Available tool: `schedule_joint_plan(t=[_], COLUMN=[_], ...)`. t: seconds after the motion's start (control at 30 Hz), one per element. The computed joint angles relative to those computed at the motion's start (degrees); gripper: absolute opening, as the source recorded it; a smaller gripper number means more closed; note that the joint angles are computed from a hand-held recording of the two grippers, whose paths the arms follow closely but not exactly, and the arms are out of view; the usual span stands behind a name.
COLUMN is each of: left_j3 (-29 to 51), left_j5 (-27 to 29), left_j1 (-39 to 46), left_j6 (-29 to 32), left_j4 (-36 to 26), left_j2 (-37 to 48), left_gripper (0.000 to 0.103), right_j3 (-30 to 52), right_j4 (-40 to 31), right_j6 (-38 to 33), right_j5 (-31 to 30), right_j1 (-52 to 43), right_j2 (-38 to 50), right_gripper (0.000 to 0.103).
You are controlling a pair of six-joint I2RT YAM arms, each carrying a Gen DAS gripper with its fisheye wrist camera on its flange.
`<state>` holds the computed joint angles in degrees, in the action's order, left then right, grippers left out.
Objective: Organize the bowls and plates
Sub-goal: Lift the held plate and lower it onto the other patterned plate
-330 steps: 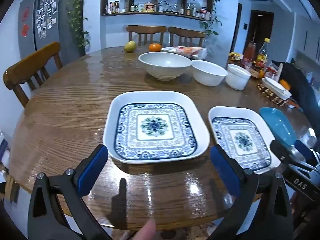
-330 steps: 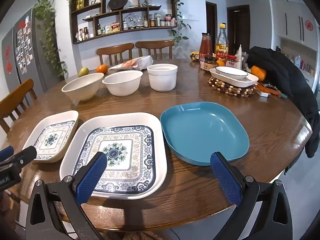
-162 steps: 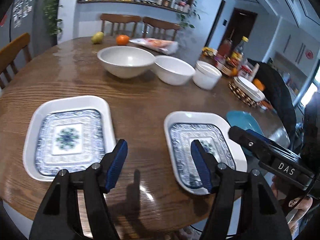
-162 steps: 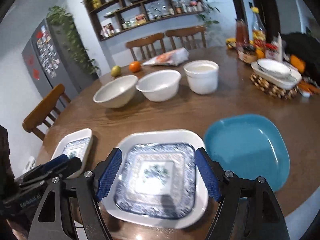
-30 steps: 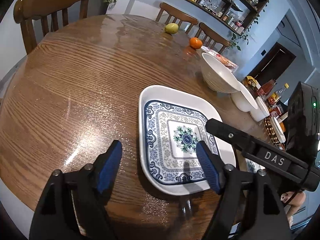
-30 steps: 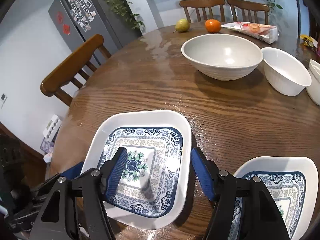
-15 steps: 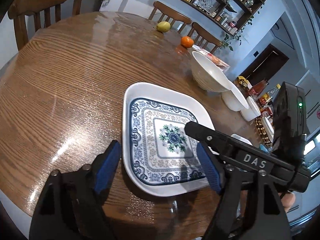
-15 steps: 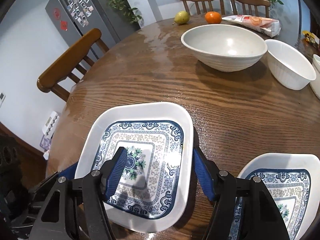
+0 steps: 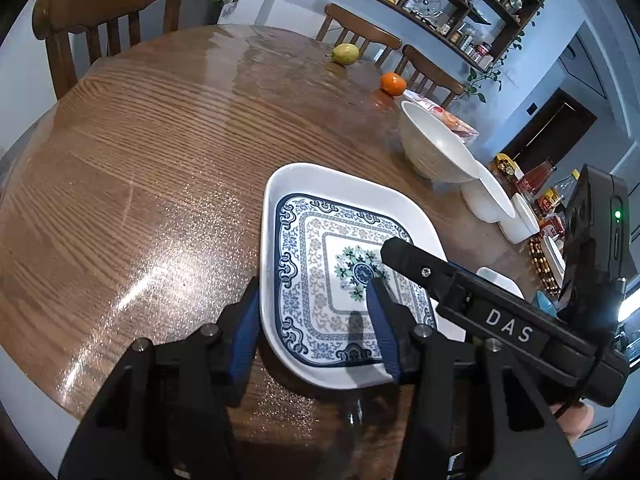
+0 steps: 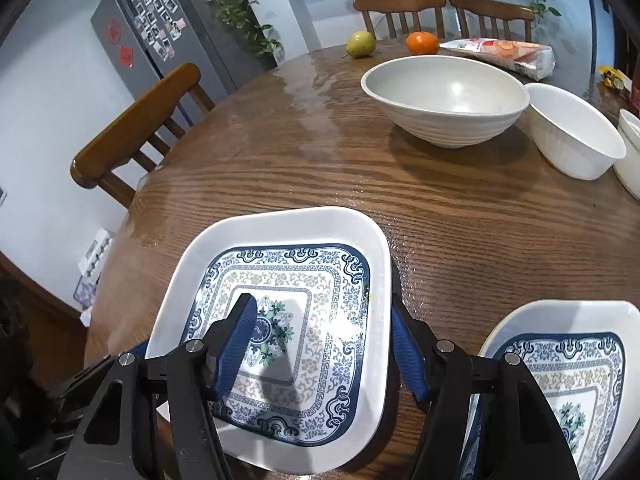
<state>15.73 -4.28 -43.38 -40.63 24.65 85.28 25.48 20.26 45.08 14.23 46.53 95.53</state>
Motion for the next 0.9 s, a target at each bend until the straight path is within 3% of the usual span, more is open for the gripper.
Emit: schedule_joint_plan(t=[0.2, 0.57, 0.9], left_j3=[0.44, 2.52, 8.9], left_j5=[-3.21, -8.71, -11.0], left_j1=[-2.76, -10.82, -19.33], left_j6=[-0.77, -2.05, -2.11], left_j4=[-3.32, -7.24, -7.95], left_j2=[-3.41, -7.27, -1.03], left_gripper=[0.049, 0.049, 0.049], right_j3=[-1.57, -6.85, -14.91], right_j4=[1.3, -2.99, -15.55], right_j6=[0.67, 2.52, 9.0], right_j5=[-0.55, 6.08, 15.42], right_j1=[0.06, 3.21, 7.9], right_j2=[-1.74, -13.97, -34.54], right_gripper=[0.067, 0.067, 0.067])
